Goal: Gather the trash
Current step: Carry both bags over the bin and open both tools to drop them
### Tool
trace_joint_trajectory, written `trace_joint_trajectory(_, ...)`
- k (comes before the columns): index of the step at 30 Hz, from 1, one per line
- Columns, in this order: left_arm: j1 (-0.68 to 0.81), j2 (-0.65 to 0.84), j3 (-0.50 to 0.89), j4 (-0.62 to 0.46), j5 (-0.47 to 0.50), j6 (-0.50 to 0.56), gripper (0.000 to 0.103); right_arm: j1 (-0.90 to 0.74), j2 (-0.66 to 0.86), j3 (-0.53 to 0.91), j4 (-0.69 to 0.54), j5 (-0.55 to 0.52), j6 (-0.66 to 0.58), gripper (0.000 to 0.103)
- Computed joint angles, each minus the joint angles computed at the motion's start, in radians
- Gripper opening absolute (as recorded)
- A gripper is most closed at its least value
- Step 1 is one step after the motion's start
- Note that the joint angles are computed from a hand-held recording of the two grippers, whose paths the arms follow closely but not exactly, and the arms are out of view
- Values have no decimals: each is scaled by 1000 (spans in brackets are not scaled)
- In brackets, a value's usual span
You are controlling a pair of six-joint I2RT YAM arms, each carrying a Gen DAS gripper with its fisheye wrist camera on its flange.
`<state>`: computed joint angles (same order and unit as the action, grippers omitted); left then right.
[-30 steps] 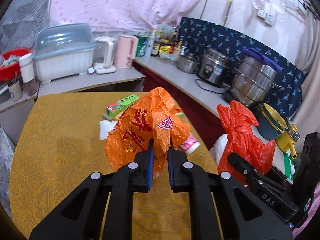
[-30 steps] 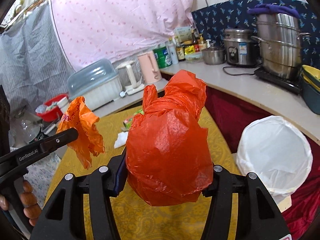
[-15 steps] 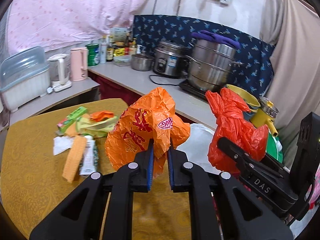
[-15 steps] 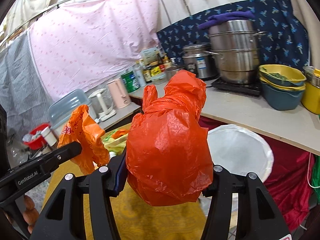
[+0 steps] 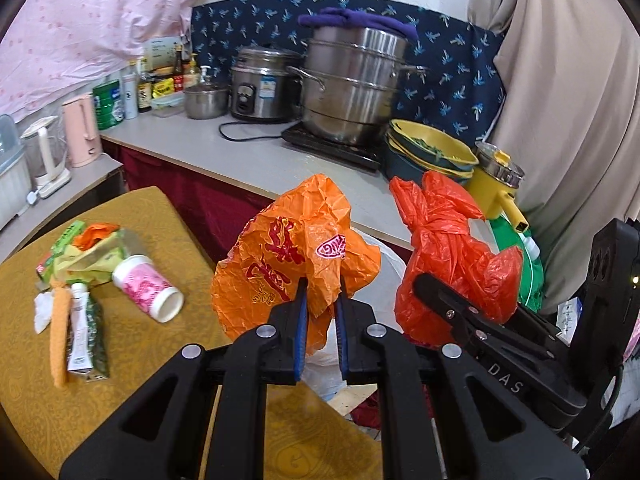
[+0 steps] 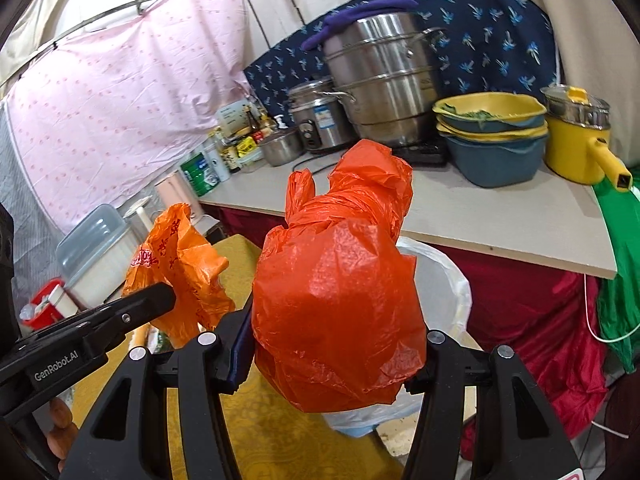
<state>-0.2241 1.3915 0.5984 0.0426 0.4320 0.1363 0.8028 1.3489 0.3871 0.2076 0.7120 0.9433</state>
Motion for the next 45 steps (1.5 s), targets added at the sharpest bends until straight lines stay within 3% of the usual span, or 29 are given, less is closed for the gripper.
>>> trace_joint_trajectory(12, -136, 327, 162, 78, -72, -59, 14, -224, 222, -83, 303, -198, -69, 54)
trace_joint_trajectory(22, -151, 485, 272, 83, -96, -75, 15, -315, 386, -35, 414, -282, -116, 54)
trace_joint_trajectory(25, -152, 512, 292, 86, -110, -84, 31, -339, 420, -12, 423, -306, -128, 57)
trace_joint_trajectory(27, -147, 521, 299, 96, -112, -91, 35, -350, 442, 9, 421, -315, -137, 57)
trace_joint_trajectory(30, -138, 528, 307, 104, -129, -103, 50, -375, 471, 42, 414, -334, -152, 58)
trace_joint_trajectory(34, -112, 520, 306, 121, -133, -123, 73, -389, 476, 66, 402, -332, -159, 71)
trace_joint_trajectory(45, -74, 452, 268, 136, -124, -123, 82, -345, 382, 66, 325, -261, -144, 75)
